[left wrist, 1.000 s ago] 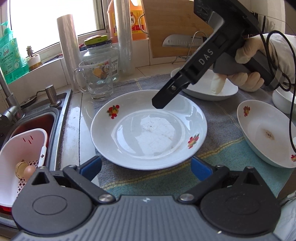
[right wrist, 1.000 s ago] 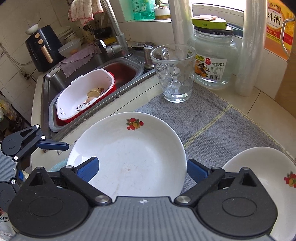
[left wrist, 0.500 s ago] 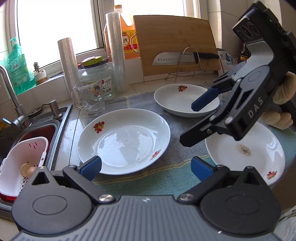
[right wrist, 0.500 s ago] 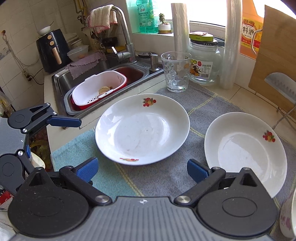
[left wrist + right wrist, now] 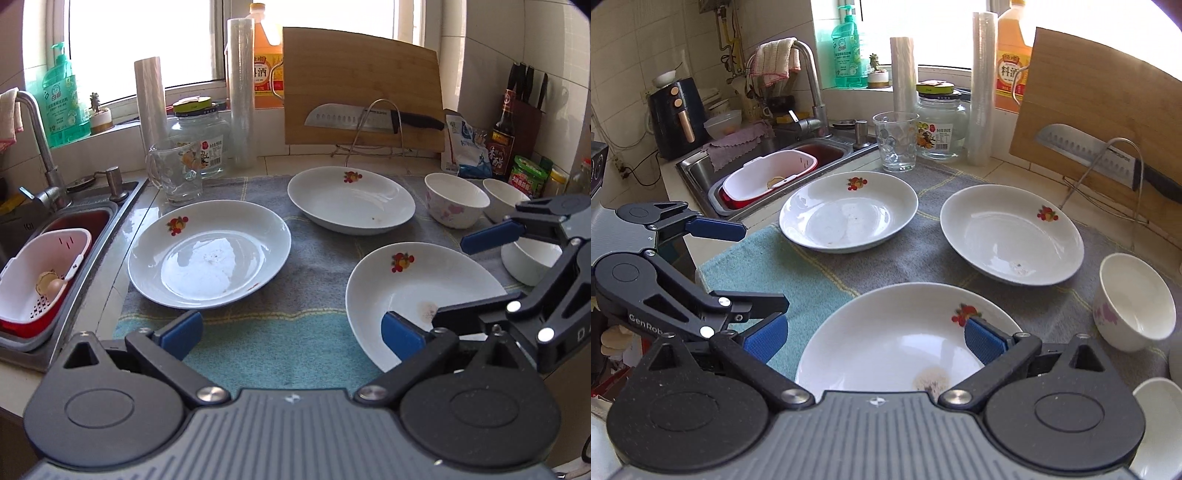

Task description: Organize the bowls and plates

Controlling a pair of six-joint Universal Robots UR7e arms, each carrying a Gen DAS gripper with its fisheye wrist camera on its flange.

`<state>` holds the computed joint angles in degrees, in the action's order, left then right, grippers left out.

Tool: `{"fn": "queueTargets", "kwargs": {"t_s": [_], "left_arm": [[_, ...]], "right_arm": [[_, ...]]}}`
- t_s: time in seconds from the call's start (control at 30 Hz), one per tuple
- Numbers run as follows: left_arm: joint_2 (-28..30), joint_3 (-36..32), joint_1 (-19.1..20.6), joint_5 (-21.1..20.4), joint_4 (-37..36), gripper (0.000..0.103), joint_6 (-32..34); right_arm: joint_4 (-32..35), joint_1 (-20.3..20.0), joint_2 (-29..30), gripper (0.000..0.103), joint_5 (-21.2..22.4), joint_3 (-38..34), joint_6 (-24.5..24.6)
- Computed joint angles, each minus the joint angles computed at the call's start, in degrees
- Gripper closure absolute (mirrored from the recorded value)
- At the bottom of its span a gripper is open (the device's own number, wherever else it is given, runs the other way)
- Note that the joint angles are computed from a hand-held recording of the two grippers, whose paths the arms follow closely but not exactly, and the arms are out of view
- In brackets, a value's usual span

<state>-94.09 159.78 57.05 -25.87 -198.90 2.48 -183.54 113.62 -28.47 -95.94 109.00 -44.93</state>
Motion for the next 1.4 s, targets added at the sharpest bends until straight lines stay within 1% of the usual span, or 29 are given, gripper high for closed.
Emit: {"fn": "queueTargets", "kwargs": {"t_s": [0.1, 0.23, 0.33, 0.47, 0.63, 0.73, 0.83, 0.93, 1.03, 1.13, 1.27, 1.4], "left_arm": [[1.2, 0.27, -0.66, 0.76, 0.53, 0.001, -3.33], [0.69, 0.13, -1.24, 1.76, 5.62, 0.001, -8.16], [-0.45, 0.6, -2.14, 1.74, 8.3, 0.001, -9.92], [-1.73, 1.27, -3.76, 2.34, 12.92, 0.001, -14.18], [-5.08, 1.42, -5.01, 2.02, 21.63, 0.001, -21.17], [-6.72, 1.3, -5.78, 2.27, 26.52, 0.001, -24.15], [-7.82, 1.0, -6.16, 2.18, 30.13, 0.001, -26.08], [-7.78, 0.46, -5.85, 1.61, 31.31, 0.001, -26.45], [-6.28, -0.43, -5.02, 1.02, 29.89, 0.001, -24.59], [-3.96, -1.72, -3.59, 0.28, 26.42, 0.001, -20.68], [-1.4, -3.98, -0.93, -2.06, 22.84, 0.001, -15.88], [1.62, -6.51, 1.62, -4.97, 19.58, 0.001, -11.05]], "right_arm": [[-4.01, -0.97, -1.19, 0.0, -0.88, 3.33, 0.95], [-7.75, -2.5, -2.75, 0.0, -2.26, 7.2, 0.58], [-9.25, -3.49, -4.0, 0.0, -3.02, 9.71, -0.12], [-9.6, -5.16, -5.39, 0.0, -3.65, 12.31, -1.49], [-10.92, -7.04, -4.29, 0.0, -6.37, 13.03, -3.14], [-12.21, -7.85, -3.03, 0.0, -6.79, 12.4, -4.51], [-11.75, -8.42, -2.26, 0.0, -6.57, 11.42, -5.73], [-11.57, -8.6, -1.31, 0.0, -6.33, 10.42, -7.97], [-10.73, -8.7, -0.7, 0.0, -5.73, 9.4, -10.1], [-9.65, -8.68, -0.39, 0.0, -5.24, 8.6, -12.28], [-8.27, -9.25, -0.46, 0.0, -3.45, 8.11, -14.65], [-7.83, -10.78, -0.8, 0.0, -0.16, 8.38, -18.22]]}}
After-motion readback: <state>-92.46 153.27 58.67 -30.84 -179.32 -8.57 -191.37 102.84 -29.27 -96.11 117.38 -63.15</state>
